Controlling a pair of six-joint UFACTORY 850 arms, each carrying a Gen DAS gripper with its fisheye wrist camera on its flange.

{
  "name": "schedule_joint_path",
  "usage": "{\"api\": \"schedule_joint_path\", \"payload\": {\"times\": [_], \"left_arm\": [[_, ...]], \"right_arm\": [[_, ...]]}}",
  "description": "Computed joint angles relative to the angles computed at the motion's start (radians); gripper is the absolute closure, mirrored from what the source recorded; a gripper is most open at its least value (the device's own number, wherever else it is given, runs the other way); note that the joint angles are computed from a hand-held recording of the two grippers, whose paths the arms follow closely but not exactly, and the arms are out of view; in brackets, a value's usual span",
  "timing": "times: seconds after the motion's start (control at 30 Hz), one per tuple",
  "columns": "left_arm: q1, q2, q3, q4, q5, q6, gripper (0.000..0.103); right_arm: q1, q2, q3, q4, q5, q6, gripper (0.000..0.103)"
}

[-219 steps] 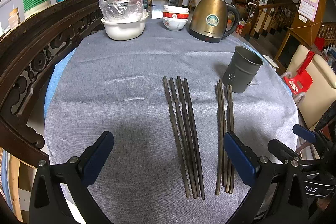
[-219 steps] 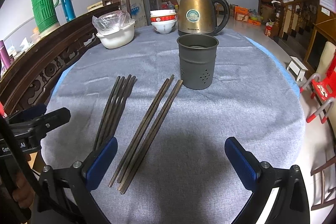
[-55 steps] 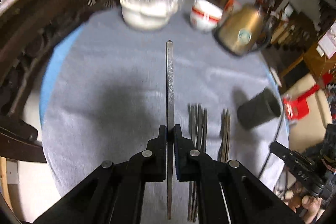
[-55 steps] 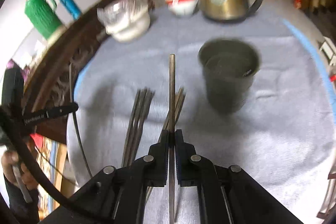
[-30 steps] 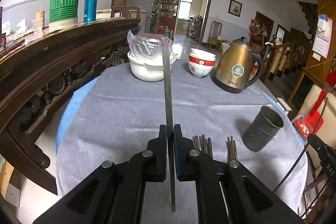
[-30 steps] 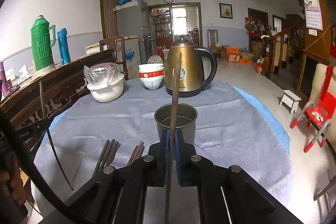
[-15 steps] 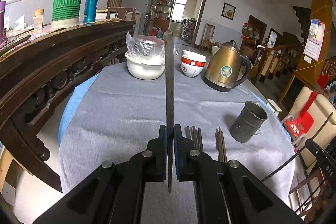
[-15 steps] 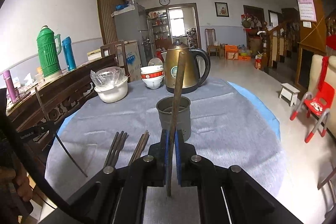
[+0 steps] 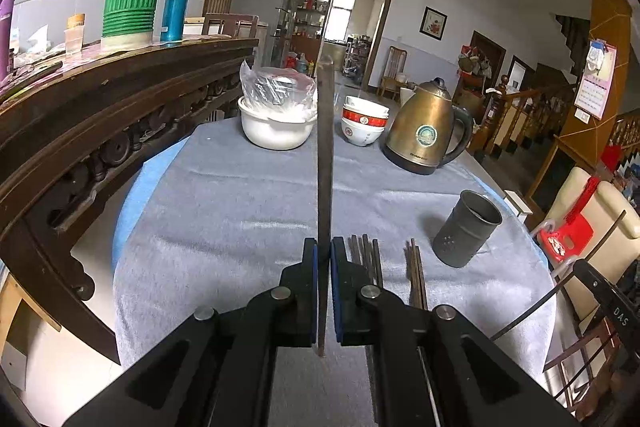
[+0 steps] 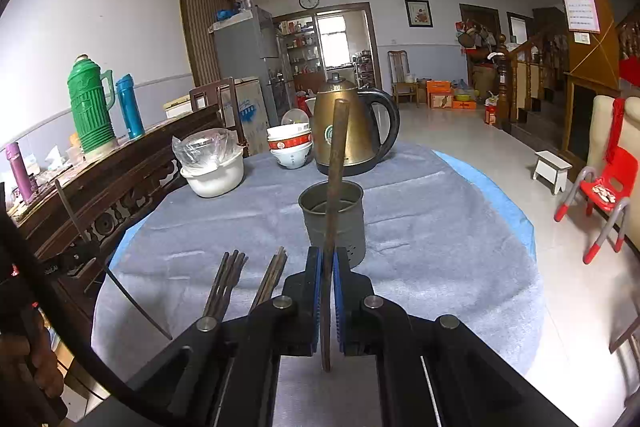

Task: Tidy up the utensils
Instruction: 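Carry both held chopsticks upright over the grey perforated cup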

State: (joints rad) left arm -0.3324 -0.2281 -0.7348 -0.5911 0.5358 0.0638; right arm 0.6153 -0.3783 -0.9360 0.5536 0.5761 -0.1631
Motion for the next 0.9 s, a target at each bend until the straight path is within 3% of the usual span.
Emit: {"api": "schedule_joint_path", "payload": {"times": [0.53, 0.67, 0.9], "left_arm": [[0.033, 0.050, 0.030, 0.118, 0.000, -0.171, 0.097], [0.064, 0.079, 0.046, 0.256, -0.010, -0.339, 0.097], [0.120, 0.092, 0.060, 0.492, -0.024, -0.627, 0.097]], "right_arm": [[-0.004, 0.025, 0.004, -0.036, 0.034, 0.054, 0.097], [-0.020, 0.040, 0.012, -0.099, 0.025, 0.143, 0.097], [-0.079, 0.032, 0.029, -0.305, -0.017, 0.449, 0.097]]}}
